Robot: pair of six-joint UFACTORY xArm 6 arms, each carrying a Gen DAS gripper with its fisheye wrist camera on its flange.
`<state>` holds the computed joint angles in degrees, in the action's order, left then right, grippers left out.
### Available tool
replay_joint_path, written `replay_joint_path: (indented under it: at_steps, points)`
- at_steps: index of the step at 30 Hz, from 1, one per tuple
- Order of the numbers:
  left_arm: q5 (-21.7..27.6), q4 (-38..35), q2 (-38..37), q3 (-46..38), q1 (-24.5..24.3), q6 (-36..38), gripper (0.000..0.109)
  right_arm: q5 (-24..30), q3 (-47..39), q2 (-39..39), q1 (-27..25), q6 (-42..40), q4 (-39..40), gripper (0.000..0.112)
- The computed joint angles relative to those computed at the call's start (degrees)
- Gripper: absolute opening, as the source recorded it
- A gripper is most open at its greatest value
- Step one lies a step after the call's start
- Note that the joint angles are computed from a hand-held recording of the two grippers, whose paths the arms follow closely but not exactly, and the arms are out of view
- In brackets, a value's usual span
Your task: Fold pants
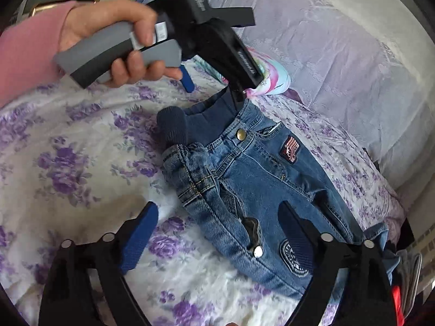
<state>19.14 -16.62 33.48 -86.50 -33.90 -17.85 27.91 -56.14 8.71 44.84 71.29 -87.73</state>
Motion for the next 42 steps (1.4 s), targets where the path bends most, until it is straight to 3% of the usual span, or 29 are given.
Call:
replay_joint_path:
  at_steps: [1,2,3,4,5,6,9,12,14,16,19,22,23,24,25,26,27,28,30,32,34,36,38,39,40,42]
  points:
    - [1.84,-3.5,2.18,-2.96,0.37,2.74,0.083,1.14,-1.33,1.48,-0.02,-2.22,1.78,0.072]
    - [1.64,-4.6,3.35,-4.24,0.69,3.92,0.08,1.22,-2.07,2.35,-0.38,-3.62,2.77,0.055]
    - [0.77,-3.3,3.8,-4.62,0.78,4.05,0.065,-0.65,-2.63,3.08,-1.18,-5.99,5.24,0.033]
    - [1.37,-4.12,4.06,-5.39,0.67,6.58,0.056,-0.64,-2.89,3.36,-1.24,-6.39,6.36,0.023]
    - [2.19,-7.34,4.26,-6.41,0.51,10.22,0.03,-0.52,-2.31,2.8,-1.14,-4.92,5.32,0.02]
    - [2.8,-10.34,4.11,-6.81,0.39,12.62,0.018,-0.81,-2.06,2.23,-1.12,-4.65,5.78,0.017]
    - [-0.13,-10.11,2.01,-3.94,0.08,14.16,0.013,-4.06,-1.58,-0.05,-1.73,-3.48,9.23,0.014]
    - [-3.98,-21.32,-4.27,3.11,-0.25,24.93,0.01,-4.57,-2.51,-1.82,0.81,-4.02,8.15,0.013]
    - [-7.66,-23.13,-10.41,9.85,-0.33,26.42,0.01,-7.35,-3.24,-2.73,2.89,-3.42,5.45,0.013]
    - [-12.97,-15.54,-17.32,18.75,0.2,18.32,0.01,-11.86,-4.46,-2.49,4.49,-1.32,2.11,0.013]
    - [-19.99,2.34,-24.79,31.62,3.17,0.33,0.01,-18.12,-7.72,1.32,6.36,0.81,-0.27,0.013]
    - [-20.12,20.33,-25.99,38.65,7.51,-17.66,0.015,-23.0,-8.61,6.7,6.13,-8.92,13.59,0.016]
    - [-18.92,26.32,-25.45,39.4,8.69,-23.58,0.02,-26.28,-7.44,7.27,5.08,-10.53,16.85,0.023]
    - [-19.2,32.32,-25.53,40.63,10.03,-29.2,0.031,-30.26,-5.36,6.48,3.32,-9.79,17.72,0.026]
    - [-18.97,38.32,-26.79,41.88,11.45,-34.4,0.031,-31.85,-3.26,4.48,2.09,-6.66,16.18,0.028]
    - [-16.91,44.31,-28.78,42.33,12.51,-39.38,0.029,-31.03,-1.16,1.23,1.17,-1.13,12.25,0.041]
    - [-15.07,50.31,-31.54,42.85,13.55,-44.09,0.03,-27.82,1.98,-4.08,0.11,4.87,7.54,0.065]
    - [-13.62,56.31,-34.56,43.33,14.43,-49.28,0.031,-22.2,4.75,-9.21,-0.15,10.86,3.44,0.072]
    - [-10.96,68.3,-39.17,43.06,14.81,-59.98,0.046,-10.21,10.66,-18.25,-1.51,20.43,-2.0,0.083]
    - [-10.64,80.29,-41.15,41.46,13.47,-70.78,0.057,1.78,14.01,-22.14,-3.7,20.41,2.17,0.089]
    - [-14.61,90.43,-39.46,38.48,12.47,-79.76,0.071,13.77,13.1,-20.33,-6.57,13.46,12.96,0.091]
    - [-20.35,91.52,-34.89,35.01,10.71,-79.87,0.087,19.65,10.16,-15.15,-11.04,8.59,20.18,0.091]
    - [-23.24,83.01,-28.13,31.72,7.71,-70.59,0.087,18.05,8.5,-10.71,-15.97,4.77,24.59,0.09]
    - [-23.51,77.02,-24.28,30.15,5.79,-64.63,0.087,16.87,8.11,-9.11,-18.16,2.87,26.4,0.076]
    - [-23.48,71.1,-21.36,29.33,4.46,-59.03,0.087,15.53,8.91,-9.04,-19.42,2.13,27.14,0.037]
    - [-23.88,59.23,-18.89,30.36,2.65,-47.63,0.086,9.46,15.82,-15.61,-23.38,3.89,28.13,0.008]
